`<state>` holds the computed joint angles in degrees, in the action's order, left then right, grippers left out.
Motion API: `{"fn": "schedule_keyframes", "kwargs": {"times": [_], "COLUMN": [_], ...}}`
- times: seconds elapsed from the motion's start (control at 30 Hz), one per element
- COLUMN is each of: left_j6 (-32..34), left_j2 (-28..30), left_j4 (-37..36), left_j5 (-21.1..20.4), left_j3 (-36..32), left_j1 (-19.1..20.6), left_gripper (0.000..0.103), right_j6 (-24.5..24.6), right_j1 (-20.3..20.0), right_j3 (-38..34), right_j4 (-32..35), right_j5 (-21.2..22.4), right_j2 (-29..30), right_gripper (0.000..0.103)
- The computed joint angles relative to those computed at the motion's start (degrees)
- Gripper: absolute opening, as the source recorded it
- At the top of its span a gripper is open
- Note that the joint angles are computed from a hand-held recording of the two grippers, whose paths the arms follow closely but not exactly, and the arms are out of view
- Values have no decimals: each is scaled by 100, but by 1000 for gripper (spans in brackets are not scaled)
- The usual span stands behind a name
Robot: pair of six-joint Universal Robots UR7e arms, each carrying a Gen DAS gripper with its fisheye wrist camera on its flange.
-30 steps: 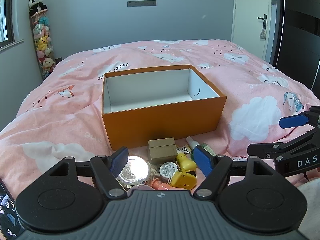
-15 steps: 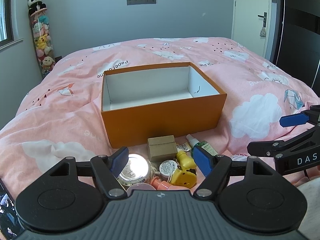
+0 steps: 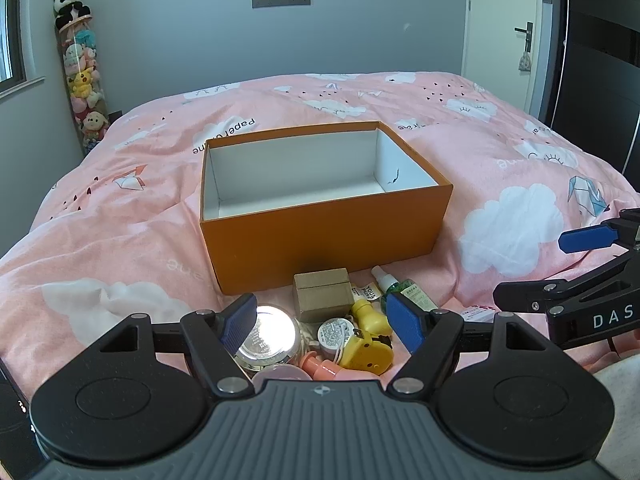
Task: Organize rigid objects
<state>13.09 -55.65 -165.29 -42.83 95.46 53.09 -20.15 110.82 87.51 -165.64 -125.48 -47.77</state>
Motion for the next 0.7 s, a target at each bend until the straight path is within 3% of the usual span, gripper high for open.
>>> {"fn": "schedule_keyframes", "kwargs": {"times": [0.23, 0.7], "left_j6": [-16, -496], "left_j2": [6, 6], "left_j4": [67, 1355], "left_j5": [-65, -881], "left_j3": [-31, -522], "left_j1": [24, 345], "left_gripper": [87, 80], "right_j6": [33, 428], "right_j1": [-4, -117], "right_j3": [-16, -360], "right_j4": [55, 949], "right_j5": [-21, 31], "right_j2": [9, 79], "right_gripper": [101, 100]}}
